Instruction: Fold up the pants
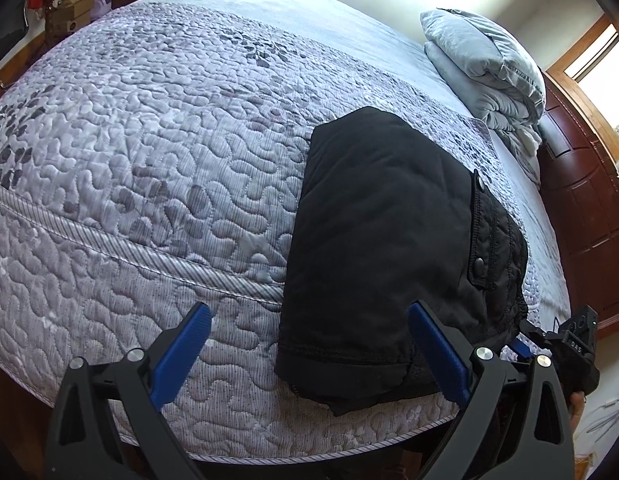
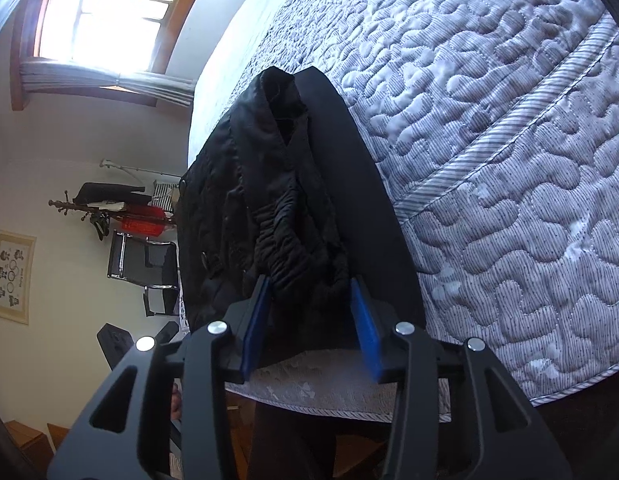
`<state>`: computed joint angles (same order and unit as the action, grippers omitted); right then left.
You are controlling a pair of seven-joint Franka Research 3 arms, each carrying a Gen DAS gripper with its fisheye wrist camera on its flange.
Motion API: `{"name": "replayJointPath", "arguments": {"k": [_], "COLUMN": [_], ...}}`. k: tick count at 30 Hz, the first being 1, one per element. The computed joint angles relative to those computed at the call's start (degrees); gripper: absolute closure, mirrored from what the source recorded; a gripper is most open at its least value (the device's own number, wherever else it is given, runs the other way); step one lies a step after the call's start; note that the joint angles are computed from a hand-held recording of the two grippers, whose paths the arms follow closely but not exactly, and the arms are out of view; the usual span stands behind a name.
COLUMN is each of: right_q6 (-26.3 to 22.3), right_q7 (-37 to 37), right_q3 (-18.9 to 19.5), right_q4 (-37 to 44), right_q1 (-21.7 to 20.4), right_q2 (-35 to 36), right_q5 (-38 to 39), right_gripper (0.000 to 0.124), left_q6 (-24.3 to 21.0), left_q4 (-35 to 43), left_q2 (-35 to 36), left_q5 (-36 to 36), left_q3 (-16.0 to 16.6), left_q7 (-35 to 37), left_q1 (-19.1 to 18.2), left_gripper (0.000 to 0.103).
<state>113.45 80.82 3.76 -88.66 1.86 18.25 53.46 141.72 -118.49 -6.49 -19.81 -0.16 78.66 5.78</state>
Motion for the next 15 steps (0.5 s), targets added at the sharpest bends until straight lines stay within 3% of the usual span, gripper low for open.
{"name": "replayJointPath", "arguments": {"k": [9, 12, 15], "right_q6": [1.3, 1.6, 1.7], "right_q7": [0.1, -0.5, -1.4], "right_q3": [-1.5, -1.8, -2.2], "right_q4": [-3.6, -4.7, -5.2], "right_q1": [-0.3, -0.9, -1.4], "right_q2": [-2.8, -3.7, -4.3], "right_q5": [-3.1, -2.1, -1.2], "right_gripper": [0.083, 0.083, 0.083], "left_q6": [-0.8, -3.2, -7.7], "left_q4": [-0.3, 1.1, 3.2], "left_q2": [-0.3, 0.6, 1.8], "left_q5": [-0.8, -4.8, -14.1], "left_q3": [0.2, 1.0, 2.3], "left_q7": [0.8, 3.8, 10.1], "left_q1": [-0.1, -0.1, 0.6], "left_gripper": [0.004, 0.004, 0.004]}}
